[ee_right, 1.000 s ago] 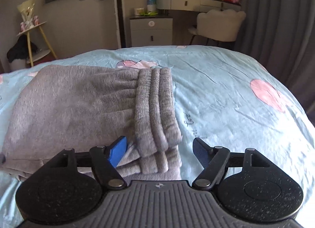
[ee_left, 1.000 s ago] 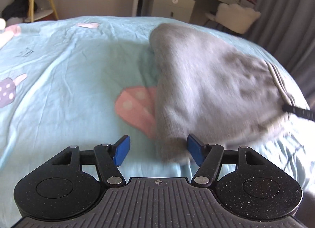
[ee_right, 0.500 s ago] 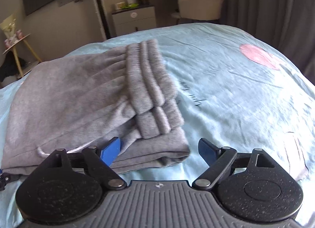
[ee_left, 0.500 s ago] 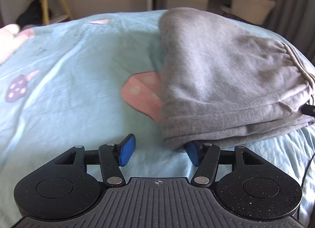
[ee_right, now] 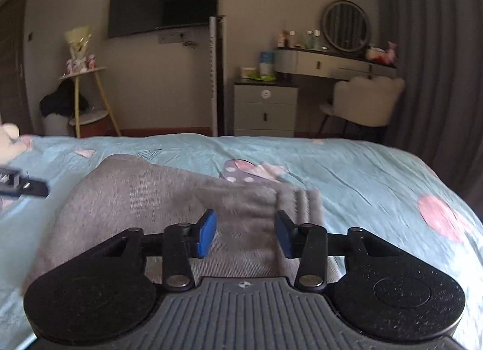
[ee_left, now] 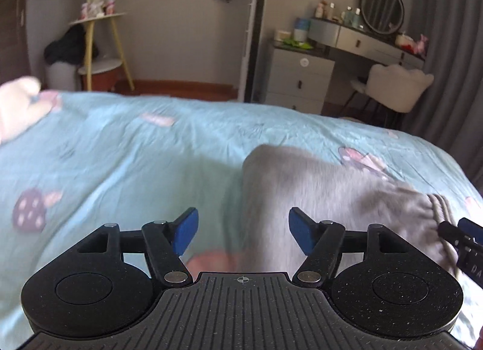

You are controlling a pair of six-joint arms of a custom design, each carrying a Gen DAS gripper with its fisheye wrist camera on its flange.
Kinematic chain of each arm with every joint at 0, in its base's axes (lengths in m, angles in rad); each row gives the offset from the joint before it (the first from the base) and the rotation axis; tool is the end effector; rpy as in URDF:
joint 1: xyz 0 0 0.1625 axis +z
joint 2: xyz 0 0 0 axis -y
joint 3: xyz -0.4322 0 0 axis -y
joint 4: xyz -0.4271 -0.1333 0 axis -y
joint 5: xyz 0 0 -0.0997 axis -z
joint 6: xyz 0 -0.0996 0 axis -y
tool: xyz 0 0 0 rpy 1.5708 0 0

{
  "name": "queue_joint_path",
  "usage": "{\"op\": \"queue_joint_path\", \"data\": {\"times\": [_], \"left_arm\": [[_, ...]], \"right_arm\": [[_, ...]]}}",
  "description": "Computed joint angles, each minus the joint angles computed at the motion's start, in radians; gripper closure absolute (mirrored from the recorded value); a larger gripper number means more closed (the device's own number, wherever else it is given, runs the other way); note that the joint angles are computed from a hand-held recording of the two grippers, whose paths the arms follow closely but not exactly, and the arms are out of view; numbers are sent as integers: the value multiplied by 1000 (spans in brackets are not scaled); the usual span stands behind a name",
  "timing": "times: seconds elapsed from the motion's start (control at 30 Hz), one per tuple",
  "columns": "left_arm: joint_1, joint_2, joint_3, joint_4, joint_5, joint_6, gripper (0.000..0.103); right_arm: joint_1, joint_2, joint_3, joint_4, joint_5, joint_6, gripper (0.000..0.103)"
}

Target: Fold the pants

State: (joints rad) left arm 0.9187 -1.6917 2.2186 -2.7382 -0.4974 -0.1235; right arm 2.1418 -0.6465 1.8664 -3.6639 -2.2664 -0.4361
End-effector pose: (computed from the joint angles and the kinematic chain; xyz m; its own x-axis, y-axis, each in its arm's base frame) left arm -0.0826 -0.4721 0.3983 -0.7526 -0.2054 -0.6257 0.3969 0.6167 -0.6799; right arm 0.3905 -0.4794 0.0491 -0.6794 -0.2298 0.6969 -0.6996 0.4892 -0.5208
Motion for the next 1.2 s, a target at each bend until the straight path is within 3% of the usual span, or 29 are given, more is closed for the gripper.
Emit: {"op": "queue_joint_path", "data": {"times": [0.07,0.17,0.23,0.3,0.33,0.4,0.53,0.63,0.77,0.83,0.9,0.93,1.0,1.1,1.13,1.17,1.2], "left_arm": [[46,98,-70,-43,-37,27,31],[98,218,-136,-133,-57,68,31],[126,295,-164,-231,-43,154,24],[149,366,-184,-341,4,272,9],[163,393,-191,-401,11,340,6],[200,395,-195,-406,-39,363,1],[249,386,-192,-456,-128,400,0],[218,377,-164,-512,-90,498,0],[133,219,-78,-256,-32,294,0],[80,103,13,-185,-42,230,0],[35,9,97,-106,-14,161,0],[17,-33,127,-13,19,75,0],[13,-95,157,173,16,-79,0],[-6,-151,192,301,45,-196,0],[-30,-181,192,390,59,-262,0],[-55,-213,187,494,61,-324,0],[-82,-244,183,586,61,-371,0]], "right_arm": [[-11,34,-74,81,-12,16,75],[-30,81,-174,158,-46,5,76],[-50,101,-218,187,-49,7,77],[-66,119,-250,225,-70,4,79],[-74,129,-260,235,-83,-19,79],[-92,147,-265,207,-75,-90,79],[-124,167,-260,142,-27,-139,80],[-117,165,-269,169,-42,-143,79],[-72,100,-196,174,-60,-99,78],[-45,38,-107,181,-51,-10,66],[-20,-6,-26,204,-78,77,61],[-9,-12,6,178,-94,76,60],[11,3,53,77,-134,-3,57],[37,24,69,25,-198,-104,52],[51,13,71,66,-222,-83,48],[59,-13,85,129,-221,-20,45],[66,-54,106,230,-205,84,34]]}}
